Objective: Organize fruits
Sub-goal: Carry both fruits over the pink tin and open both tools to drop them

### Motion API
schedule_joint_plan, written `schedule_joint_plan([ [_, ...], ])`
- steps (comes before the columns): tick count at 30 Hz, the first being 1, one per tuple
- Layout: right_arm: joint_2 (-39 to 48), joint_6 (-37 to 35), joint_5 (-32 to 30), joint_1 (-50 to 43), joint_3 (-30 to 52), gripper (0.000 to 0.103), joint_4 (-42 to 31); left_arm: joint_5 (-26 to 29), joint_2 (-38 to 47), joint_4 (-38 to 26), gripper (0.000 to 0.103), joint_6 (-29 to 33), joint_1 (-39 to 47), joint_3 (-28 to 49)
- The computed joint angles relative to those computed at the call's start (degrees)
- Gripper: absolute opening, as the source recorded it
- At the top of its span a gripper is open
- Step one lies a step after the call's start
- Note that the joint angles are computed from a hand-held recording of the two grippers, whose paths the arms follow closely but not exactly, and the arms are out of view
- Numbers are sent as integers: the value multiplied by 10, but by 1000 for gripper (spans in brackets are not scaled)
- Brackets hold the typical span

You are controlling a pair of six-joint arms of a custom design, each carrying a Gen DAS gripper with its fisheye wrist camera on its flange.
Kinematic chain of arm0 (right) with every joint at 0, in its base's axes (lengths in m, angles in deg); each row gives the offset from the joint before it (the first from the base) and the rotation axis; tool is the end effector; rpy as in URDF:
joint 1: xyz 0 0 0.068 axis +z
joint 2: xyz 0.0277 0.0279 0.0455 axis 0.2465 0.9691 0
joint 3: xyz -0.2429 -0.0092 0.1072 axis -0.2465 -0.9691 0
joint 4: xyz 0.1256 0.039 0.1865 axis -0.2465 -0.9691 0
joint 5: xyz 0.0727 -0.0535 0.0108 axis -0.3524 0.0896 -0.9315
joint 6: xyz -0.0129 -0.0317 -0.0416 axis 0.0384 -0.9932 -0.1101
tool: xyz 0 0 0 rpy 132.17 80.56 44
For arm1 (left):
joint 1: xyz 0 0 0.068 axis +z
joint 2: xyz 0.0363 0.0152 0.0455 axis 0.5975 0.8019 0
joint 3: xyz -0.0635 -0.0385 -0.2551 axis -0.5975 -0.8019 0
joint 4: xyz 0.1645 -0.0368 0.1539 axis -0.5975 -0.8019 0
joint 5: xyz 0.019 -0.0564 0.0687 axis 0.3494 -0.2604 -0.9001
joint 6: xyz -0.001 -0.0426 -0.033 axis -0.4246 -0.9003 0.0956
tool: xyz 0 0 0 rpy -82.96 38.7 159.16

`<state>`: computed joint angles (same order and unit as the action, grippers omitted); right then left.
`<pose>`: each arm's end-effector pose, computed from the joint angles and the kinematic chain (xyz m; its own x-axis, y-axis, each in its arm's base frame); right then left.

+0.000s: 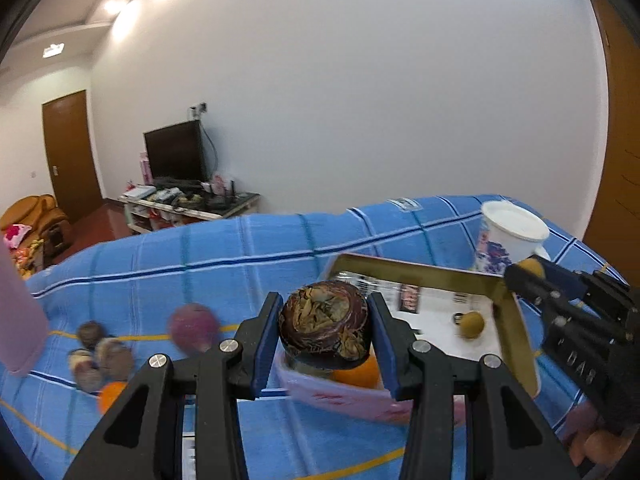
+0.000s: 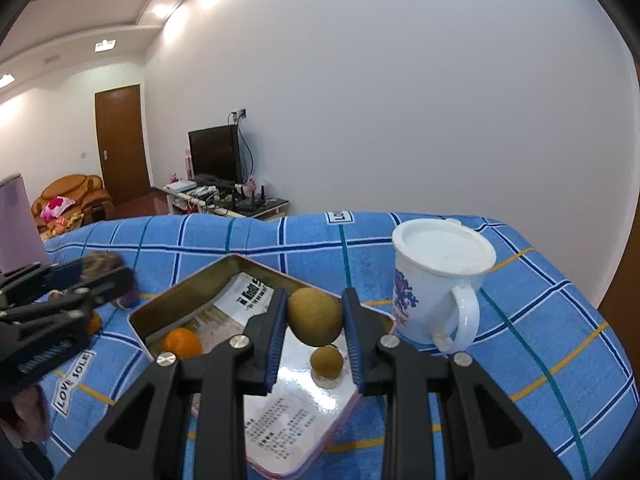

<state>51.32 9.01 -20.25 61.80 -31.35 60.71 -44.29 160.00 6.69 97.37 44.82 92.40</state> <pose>0.1741 0.1484 0.2094 -0.4110 0.0912 -0.9071 0.2228 0.9749 -0.0029 0.2453 0.0154 0.2195 -0.4154 0.2441 -0.8763 0.5056 0.8628 0.0007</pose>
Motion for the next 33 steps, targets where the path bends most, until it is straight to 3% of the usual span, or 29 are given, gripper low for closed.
schedule_joint_plan([
  [6,0,-7,-74,-54,-16,30,11,-83,10,39,45,-23,-93,-23],
  [11,17,-7,-89,-63,-4,30,4,-118,38,37,45,-38,-122,-7],
  [22,41,-4,-135,-95,5,30,-7,-174,77,34,45,-41,-158,10],
  [33,53,-9,-171,-109,7,32,5,-188,98,29,45,-35,-163,19],
])
